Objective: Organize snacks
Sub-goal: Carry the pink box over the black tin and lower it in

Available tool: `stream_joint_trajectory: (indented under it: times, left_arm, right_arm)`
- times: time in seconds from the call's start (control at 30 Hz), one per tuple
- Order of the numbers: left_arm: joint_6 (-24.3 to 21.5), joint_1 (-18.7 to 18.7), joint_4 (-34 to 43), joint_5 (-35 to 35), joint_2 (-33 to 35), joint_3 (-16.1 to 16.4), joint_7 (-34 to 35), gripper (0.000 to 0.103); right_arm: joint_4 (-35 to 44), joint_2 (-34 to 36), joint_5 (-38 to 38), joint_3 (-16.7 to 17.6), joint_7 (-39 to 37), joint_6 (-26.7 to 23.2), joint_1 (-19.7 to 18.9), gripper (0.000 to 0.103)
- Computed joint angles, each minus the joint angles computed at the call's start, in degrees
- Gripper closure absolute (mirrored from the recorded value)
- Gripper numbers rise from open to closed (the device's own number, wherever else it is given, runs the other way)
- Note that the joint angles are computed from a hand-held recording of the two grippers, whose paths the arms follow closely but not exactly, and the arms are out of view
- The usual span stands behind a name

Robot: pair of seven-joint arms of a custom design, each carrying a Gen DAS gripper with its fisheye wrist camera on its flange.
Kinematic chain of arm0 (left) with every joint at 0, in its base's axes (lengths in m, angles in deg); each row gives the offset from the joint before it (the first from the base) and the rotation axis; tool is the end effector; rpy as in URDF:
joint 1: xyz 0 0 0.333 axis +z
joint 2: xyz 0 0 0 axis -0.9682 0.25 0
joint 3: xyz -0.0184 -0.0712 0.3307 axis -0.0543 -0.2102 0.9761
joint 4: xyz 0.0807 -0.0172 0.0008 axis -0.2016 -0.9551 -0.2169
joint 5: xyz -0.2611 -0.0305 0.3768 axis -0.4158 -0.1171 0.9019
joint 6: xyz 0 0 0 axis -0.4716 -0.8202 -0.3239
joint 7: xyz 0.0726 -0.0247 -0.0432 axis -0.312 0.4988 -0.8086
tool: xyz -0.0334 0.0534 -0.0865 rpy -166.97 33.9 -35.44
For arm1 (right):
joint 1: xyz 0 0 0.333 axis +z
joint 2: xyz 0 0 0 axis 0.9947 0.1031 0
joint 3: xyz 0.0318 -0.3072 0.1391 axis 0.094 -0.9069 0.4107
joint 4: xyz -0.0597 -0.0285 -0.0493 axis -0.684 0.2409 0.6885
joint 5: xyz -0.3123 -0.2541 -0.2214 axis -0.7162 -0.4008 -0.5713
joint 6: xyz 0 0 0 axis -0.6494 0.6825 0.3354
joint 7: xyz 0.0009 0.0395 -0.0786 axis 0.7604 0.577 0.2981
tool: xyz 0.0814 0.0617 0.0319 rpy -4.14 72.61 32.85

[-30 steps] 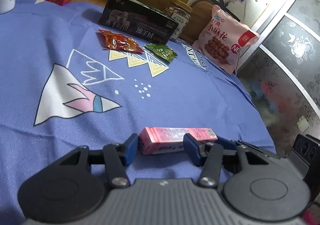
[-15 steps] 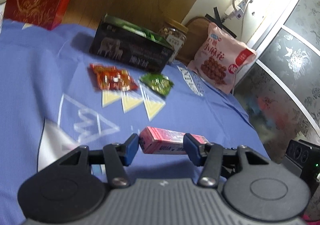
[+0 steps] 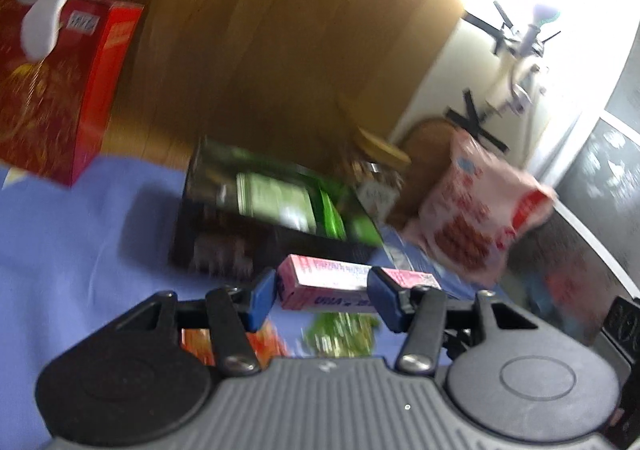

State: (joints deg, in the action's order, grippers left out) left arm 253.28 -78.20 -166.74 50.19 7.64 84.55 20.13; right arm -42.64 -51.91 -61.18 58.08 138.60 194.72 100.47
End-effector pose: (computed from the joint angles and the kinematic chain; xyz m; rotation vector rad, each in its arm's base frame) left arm 0.5187 -0.1171 0.4061 -1.9010 1.5291 -1.3829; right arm 0.5322 0.3178 0.3732 -1.7097 0.9603 -0.4238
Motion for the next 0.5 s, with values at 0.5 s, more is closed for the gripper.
stream_joint_trajectory:
  times: [0.5]
  left_arm:
    - [-5.1, 1.91, 16.22, -22.18, 15.85, -3.89, 18.98, 0.047]
  right_arm:
    - [22.26, 16.17, 1.51, 4.25, -3.43, -9.28, -3.2, 0.052]
